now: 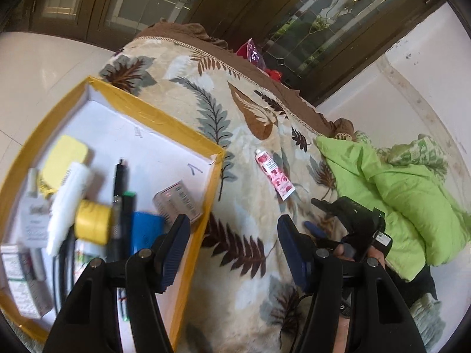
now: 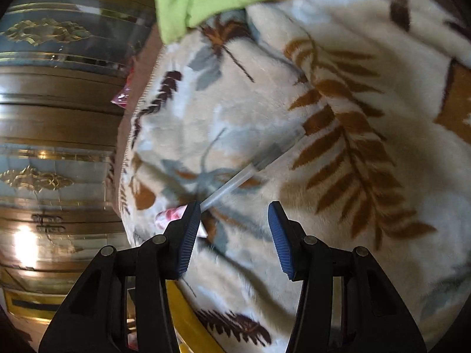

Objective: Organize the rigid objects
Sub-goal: 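Grasp the clear pen with the right tool while the left grasps the rose hand-cream tube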

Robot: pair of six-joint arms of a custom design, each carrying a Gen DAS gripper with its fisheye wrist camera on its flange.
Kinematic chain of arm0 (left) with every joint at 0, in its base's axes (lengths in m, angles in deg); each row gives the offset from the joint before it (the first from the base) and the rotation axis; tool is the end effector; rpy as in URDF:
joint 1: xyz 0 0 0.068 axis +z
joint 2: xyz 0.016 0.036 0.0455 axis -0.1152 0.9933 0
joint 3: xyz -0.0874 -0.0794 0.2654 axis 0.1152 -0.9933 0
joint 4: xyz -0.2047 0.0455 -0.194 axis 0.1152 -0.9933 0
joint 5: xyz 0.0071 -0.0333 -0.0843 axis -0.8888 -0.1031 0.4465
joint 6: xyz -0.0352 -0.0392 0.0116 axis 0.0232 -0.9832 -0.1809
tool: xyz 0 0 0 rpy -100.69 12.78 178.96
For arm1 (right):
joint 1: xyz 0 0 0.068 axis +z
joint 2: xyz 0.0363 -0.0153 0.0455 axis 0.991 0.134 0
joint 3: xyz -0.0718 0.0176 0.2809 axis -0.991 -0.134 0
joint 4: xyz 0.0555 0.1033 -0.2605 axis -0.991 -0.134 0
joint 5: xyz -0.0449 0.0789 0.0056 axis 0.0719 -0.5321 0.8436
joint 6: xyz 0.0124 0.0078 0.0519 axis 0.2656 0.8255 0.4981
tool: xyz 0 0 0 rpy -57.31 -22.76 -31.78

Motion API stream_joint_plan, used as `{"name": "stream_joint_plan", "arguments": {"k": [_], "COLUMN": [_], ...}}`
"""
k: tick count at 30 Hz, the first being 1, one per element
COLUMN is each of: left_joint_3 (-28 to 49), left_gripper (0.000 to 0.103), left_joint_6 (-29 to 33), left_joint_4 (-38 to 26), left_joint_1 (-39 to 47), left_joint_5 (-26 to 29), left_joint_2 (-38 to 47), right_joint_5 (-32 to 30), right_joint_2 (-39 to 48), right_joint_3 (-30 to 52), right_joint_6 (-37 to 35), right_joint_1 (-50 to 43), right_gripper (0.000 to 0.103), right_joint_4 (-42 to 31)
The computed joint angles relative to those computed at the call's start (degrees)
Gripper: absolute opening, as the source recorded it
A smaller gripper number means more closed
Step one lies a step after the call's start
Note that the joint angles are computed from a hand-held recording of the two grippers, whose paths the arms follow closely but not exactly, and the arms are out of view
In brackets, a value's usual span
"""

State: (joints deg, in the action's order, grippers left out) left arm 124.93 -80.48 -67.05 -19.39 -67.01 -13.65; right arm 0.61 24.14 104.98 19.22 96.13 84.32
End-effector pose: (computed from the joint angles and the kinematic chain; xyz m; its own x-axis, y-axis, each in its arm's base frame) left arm 0.2112 -0.0550 0.2862 -0.7531 -0.4820 -0.4478 -0.1797 0.8054 -0.5648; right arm 0.4095 0.1142 0.1669 -0.6844 0.7291 0.0111 0.5048 0.4627 0.7287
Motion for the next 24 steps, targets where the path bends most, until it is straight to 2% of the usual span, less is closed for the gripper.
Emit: {"name": "stream_joint_plan", "arguments": {"k": [4,7,11,12,14,20,24], "left_joint_3": [1.86,4.86,9.97,11.28,14.28,23.42,31.62], "left_gripper": [0.062,0.062,0.062,0.062,0.062,0.062,0.062], "left_joint_6": [0.21,0.85,0.88,0.92,0.31,-0.28,-0.50], "left_joint_4": [1.73,1.70,1.63,1.62,1.41,0.51,-1.86], "left_joint_1": [-0.97,-1.82,-3.06,-3.10,-3.46,-4.53,-5.84], "left_joint_5": [0.25,0.28,1.12,1.77,2.62,3.12,2.32], "left_joint_2": [3.92,8.00,14.87,16.60,20.35,31.92,41.79], "right_joint_5": [2.10,6.12,12.61,13.39,15.20,8.31,6.44], "right_joint_2": [4.45,6.66,9.70,10.12,10.41,7.52,3.64], "right_joint_3": [5.49,8.60,16.18,17.09,18.18,11.13,8.04], "right_joint_6": [-1.03,-0.85,-8.11,-8.62,-9.27,-5.28,-6.25], "right_joint_1": [-0.09,0.49,2.90,3.14,3.29,-0.01,-0.90], "right_gripper": [0.048,0.048,0.048,0.046,0.024,0.009,0.008], "right_joint_4": [-2.98,-4.47,-13.24,-14.32,-17.07,-8.79,-7.66]}}
